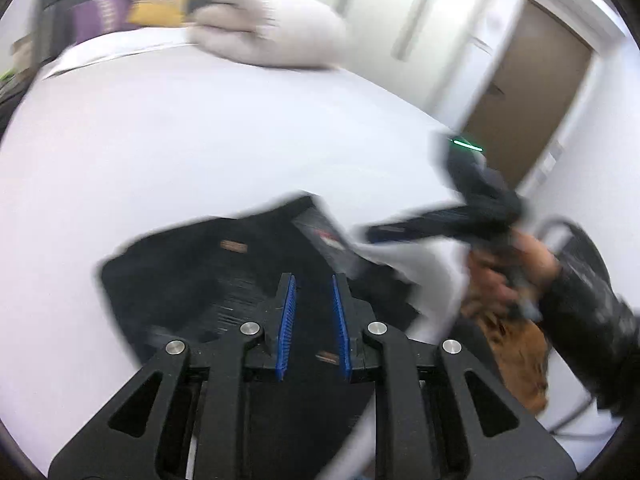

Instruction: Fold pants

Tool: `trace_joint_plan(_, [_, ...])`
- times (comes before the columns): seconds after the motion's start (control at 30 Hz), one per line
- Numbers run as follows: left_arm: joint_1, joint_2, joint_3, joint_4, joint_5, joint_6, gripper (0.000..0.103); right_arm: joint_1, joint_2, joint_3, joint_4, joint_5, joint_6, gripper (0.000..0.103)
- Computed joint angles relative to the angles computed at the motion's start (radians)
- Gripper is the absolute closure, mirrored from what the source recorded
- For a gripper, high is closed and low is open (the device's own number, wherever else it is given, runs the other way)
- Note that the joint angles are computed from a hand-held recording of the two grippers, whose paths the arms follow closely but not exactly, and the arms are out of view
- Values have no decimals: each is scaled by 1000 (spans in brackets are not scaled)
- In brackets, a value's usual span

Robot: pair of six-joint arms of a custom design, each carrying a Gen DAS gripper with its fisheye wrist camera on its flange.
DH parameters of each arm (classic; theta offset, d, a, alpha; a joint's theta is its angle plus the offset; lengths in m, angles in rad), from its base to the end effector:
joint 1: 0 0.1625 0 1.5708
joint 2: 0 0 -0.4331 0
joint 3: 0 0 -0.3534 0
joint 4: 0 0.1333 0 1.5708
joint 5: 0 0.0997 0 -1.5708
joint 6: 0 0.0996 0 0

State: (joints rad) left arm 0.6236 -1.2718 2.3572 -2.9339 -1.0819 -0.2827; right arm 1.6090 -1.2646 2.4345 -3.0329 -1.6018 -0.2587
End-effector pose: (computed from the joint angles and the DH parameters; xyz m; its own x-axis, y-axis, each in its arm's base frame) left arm -0.2297 -0.3870 0.2066 -0.8132 0.4594 -0.3573 0.5767 0.7182 -0.3893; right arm 0.1451 -0.3874 0.1835 -0.9565 -0.2731 0.1024 -0.2910 0.9176 -0.2709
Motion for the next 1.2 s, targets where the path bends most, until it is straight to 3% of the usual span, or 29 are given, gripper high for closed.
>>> trace_joint_plan(0.1, [118,32,-60,-11,-60,-13,86,40,-17,21,-11,99,-13,72])
trace_joint_plan(0.2, [160,87,-98,1,-48,-6,86,81,44,19,-3,100,-3,72])
trace_joint_plan(0.27, [190,104,-98,19,-95,-23,86,77,93,34,-22,66,19,72])
trace_joint_plan(0.33, [184,107,-53,-4,-92,-22,86,58,140,70,-71,30,27,76])
trace_joint_plan(0.4, [160,98,8,-45,-65,-25,86,48,164,102,-143,1,8,103])
trace_joint_plan(0.5, [112,101,89,-125,-27,29,86,-1,161,156,-234,55,6,103])
trace_joint_plan(0.7, [-31,35,219,-133,77,68,86,19,160,206,-330,34,-7,102])
trace_joint_plan(0.83, [-57,43,234,-150,94,57,86,9,137,272,-397,80,-29,94])
trace_joint_plan(0.93, [-51,119,237,-235,93,55,85,-68,171,314,-472,138,-52,95])
trace_joint_plan(1.0, [-42,98,250,-250,71,43,85,-129,166,346,-505,177,-98,100])
trace_joint_plan(1.07, [-29,58,248,-226,41,33,85,-124,159,354,-513,180,-87,100])
trace_joint_plan(1.13, [-24,-4,227,-144,23,6,85,-88,123,342,-474,162,-72,91])
trace_joint_plan(1.2, [-20,-57,214,-122,37,-40,83,-62,48,341,-416,177,-68,58])
